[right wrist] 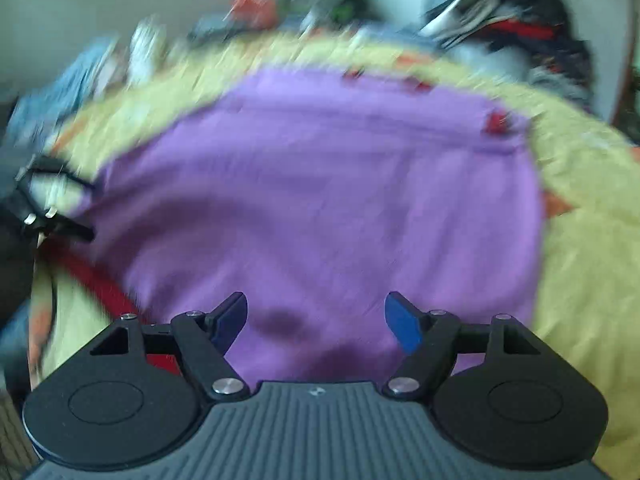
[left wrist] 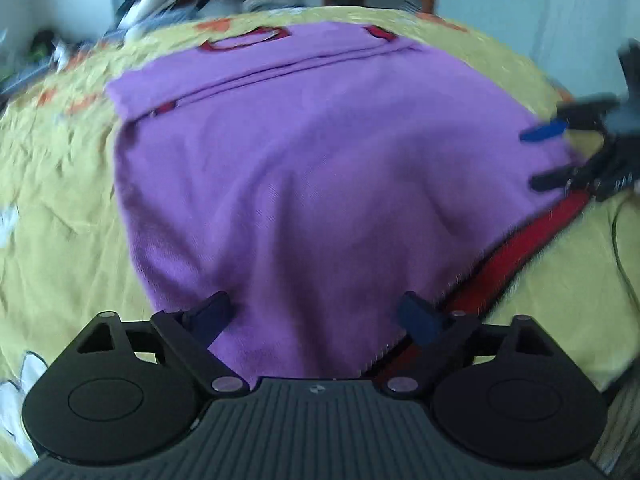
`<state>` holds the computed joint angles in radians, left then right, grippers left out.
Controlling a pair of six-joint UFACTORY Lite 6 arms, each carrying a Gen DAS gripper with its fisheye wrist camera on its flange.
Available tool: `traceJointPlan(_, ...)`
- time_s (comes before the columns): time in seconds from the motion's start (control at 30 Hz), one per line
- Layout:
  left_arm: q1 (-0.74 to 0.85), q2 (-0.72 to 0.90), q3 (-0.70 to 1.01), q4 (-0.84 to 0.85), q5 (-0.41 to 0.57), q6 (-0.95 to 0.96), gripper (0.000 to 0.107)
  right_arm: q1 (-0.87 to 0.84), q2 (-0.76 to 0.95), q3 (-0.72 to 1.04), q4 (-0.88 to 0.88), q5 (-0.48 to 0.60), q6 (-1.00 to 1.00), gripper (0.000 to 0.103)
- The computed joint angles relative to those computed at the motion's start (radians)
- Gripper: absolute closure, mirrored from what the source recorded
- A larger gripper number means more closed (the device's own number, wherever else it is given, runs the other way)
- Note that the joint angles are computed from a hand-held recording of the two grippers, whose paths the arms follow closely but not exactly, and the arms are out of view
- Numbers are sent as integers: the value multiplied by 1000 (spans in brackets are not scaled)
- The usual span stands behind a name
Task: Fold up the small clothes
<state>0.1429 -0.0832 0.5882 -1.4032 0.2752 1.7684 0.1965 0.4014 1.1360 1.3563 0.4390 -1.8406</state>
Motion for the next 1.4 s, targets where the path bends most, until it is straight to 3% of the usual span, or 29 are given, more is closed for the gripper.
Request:
traceJointPlan(0.07,52,-44,-45,58,46,-17,13,-57,-30,-62,52,40,-103,27)
traceJointPlan(0.17,116,-120,-132,54,90,54,5,-136,-94,-115,-95,50,-22,26)
traceJointPlan(0.3,206,-244,-211,212,138,-33,7,-179,-144,-169,-121,65,-18,26)
traceJointPlan(0.33,283,-276,-225,251,191,-72,13,-180,-160,-175,-153,65,20,26)
traceJointPlan(0.4,421,-275,-214,256,317,-73,14,-194,-176,-163,-247,86,115,24)
traceJointPlan(0.53,599,-105,-102,221,522,-102,17,-287,-252,-195,-228,159,138,22)
traceJointPlan(0.63,598,22,-29,164,564,-120,20,-356,-262,-210,-142,199,152,22)
traceJointPlan(0.7,584,57,4,163,574,-162,25,-362,-282,-243,-114,122,173,22)
traceJointPlan(0.8,571,94,39,175,598,-271,30,-410,-312,-284,-78,134,181,22)
traceJointPlan(0.9,620,129,42,206,685,-354,35,-459,-344,-326,-48,193,244,22)
traceJointPlan(1.0,704,209,39,186,787,-368,37,-457,-420,-417,23,172,226,22)
traceJointPlan(1.07,765,385,93,168,914,-388,52,-454,-440,-436,33,158,283,22)
traceJointPlan(1.17,776,582,171,157,986,-389,90,-439,-434,-432,6,151,389,22)
traceJointPlan(1.23,765,632,203,152,986,-401,91,-416,-446,-440,26,127,408,22)
traceJointPlan(1.4,746,710,275,160,975,-452,91,-442,-408,-409,69,207,464,22)
